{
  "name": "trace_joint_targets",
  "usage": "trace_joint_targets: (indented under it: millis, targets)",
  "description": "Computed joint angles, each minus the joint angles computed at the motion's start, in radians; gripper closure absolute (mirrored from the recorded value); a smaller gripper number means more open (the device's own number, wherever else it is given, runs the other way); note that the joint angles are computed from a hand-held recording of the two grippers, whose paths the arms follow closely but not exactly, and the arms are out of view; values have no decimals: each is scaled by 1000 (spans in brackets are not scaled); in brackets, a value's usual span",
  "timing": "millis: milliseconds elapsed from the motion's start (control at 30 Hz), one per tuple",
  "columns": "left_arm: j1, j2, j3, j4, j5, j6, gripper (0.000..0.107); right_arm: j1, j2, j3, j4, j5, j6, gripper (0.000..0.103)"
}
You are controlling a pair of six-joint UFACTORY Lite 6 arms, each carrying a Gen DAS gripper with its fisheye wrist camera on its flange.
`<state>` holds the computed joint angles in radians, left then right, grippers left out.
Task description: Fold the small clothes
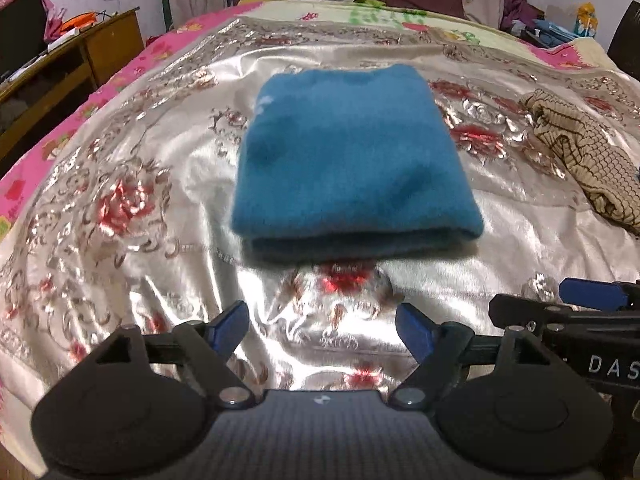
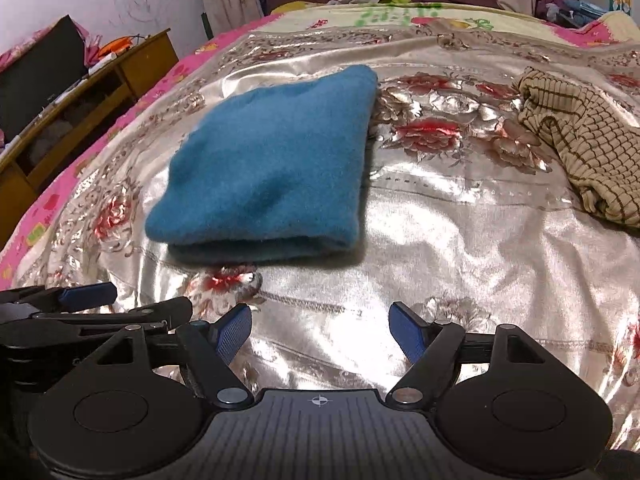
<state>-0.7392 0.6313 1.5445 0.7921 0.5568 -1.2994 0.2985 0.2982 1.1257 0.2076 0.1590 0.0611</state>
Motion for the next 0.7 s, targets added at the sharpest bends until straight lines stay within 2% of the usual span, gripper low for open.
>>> trace_joint_targets:
  millis: [367,700]
  targets:
    - [-11,-26,-54,14,-5,-33,22,4,-6,-24,8,2,4,25]
    - [-16,-18,-51,-5,-2,-17,22,12,-6,-31,-83,8,98,25]
